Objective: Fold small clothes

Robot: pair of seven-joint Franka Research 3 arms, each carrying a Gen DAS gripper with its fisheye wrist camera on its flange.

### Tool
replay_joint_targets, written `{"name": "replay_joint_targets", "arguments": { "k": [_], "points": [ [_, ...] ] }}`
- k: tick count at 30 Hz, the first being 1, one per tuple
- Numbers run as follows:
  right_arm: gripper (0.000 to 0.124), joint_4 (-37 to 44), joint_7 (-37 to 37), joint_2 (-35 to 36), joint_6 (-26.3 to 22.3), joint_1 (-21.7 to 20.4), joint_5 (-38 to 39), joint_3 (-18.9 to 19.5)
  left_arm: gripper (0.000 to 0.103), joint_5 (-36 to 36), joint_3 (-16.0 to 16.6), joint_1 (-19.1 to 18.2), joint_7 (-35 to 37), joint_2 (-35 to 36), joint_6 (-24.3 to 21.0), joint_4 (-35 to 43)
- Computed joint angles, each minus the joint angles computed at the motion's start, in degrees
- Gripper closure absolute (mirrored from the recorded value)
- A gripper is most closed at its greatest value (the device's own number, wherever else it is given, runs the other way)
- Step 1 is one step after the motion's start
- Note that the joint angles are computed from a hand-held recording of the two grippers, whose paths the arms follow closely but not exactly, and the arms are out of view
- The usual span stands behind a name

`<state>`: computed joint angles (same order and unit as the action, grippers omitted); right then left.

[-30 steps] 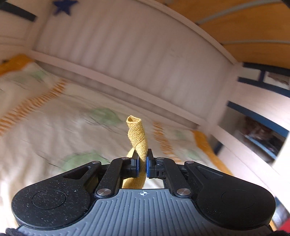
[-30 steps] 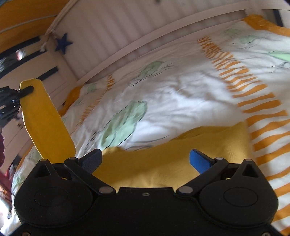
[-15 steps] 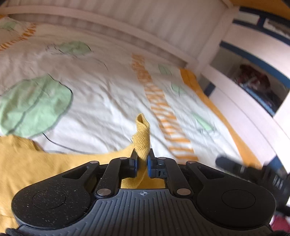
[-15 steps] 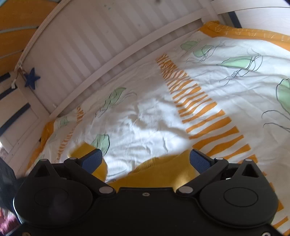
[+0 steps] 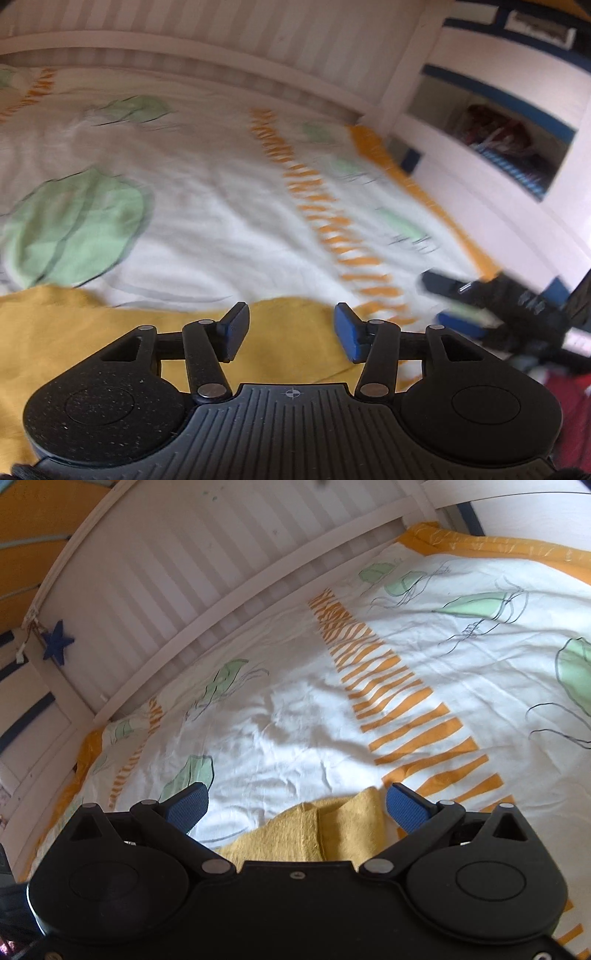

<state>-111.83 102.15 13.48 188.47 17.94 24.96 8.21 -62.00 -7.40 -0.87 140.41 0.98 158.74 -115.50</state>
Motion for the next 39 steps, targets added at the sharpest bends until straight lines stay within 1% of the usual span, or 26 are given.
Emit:
{"name": "replay_joint_targets", "arguments": {
  "k": [2,5,6,9,11,13,18,19,20,22,25,27,31,33,34,35,36,38,39],
  "points": [
    [0.021,0.48,-1.20,0.54,-0.62,-2.66,-0.36,3.14,0.054,5.39,0.81,0.66,-4.06,-0.40,1.60,-1.86],
    [0.021,1.09,-3.14,1.36,-1.41,-4.77,-0.44,5.87,0.054,14.49,2.16,2.09,-11.23,-0.80,4.11,-4.63],
    [0.021,1.32,-3.67,1.63,-1.74,-4.85,-0.42,6.12,0.054,16.70,2.57,2.61,-12.66,-0.92,5.16,-5.61],
    [0.021,1.90,-4.74,2.37,-2.80,-3.61,-0.41,5.21,0.054,24.96,3.89,4.45,-18.33,-1.07,8.29,-8.04],
    [0.021,2.28,-5.60,2.95,-3.47,-3.18,-0.27,5.07,0.054,29.26,4.69,5.74,-21.22,-0.95,9.48,-9.06],
    [0.021,2.78,-6.60,3.55,-4.45,-2.78,-0.23,4.92,0.054,32.04,5.29,6.98,-22.75,-0.73,9.44,-9.63],
    [0.021,3.45,-9.70,4.74,-5.71,-2.20,0.17,5.31,0.053,33.18,5.98,9.87,-19.60,0.32,8.16,-10.34],
    [0.021,3.61,-10.51,4.99,-5.96,-2.46,0.42,5.76,0.049,29.83,5.67,10.43,-16.05,0.58,8.08,-10.14],
    [0.021,3.76,-11.21,5.23,-6.20,-2.56,0.66,6.05,0.047,24.95,5.28,11.03,-11.42,0.74,7.73,-9.84],
    [0.021,4.01,-12.48,5.62,-6.78,-2.52,1.08,6.30,0.044,20.74,5.01,11.77,-8.26,1.31,6.84,-9.06],
    [0.021,4.53,-14.36,6.30,-7.82,-2.46,1.73,6.66,0.040,17.81,4.49,12.42,-7.19,2.27,6.29,-8.03],
    [0.021,4.84,-15.34,6.78,-8.45,-2.14,2.14,6.55,0.037,17.94,4.13,12.67,-7.99,2.82,6.31,-7.54],
    [0.021,5.41,-16.10,7.68,-8.04,-0.15,1.47,4.71,0.033,19.30,3.76,13.27,-10.36,3.29,5.11,-6.73],
    [0.021,5.32,-15.49,7.78,-7.33,1.39,0.73,3.02,0.032,19.21,3.64,13.70,-10.69,3.52,4.08,-6.17],
    [0.021,5.32,-15.71,7.95,-6.80,0.79,1.10,3.76,0.031,19.05,3.59,13.89,-10.74,3.65,3.61,-5.89],
    [0.021,5.54,-16.69,8.43,-6.02,-1.28,2.17,6.24,0.031,18.82,3.54,14.07,-10.80,3.74,3.18,-5.67],
    [0.021,5.73,-17.85,9.00,-5.04,-3.98,3.58,9.48,0.030,18.57,3.49,14.20,-10.93,3.91,2.86,-5.39],
    [0.021,6.05,-20.56,10.74,-2.53,-11.74,6.63,18.74,0.029,18.41,3.37,14.36,-11.35,4.06,2.54,-5.14],
    [0.021,6.18,-20.94,11.59,-1.75,-14.71,7.46,22.19,0.028,18.53,3.33,14.39,-11.58,4.05,2.50,-5.14]
  ]
}}
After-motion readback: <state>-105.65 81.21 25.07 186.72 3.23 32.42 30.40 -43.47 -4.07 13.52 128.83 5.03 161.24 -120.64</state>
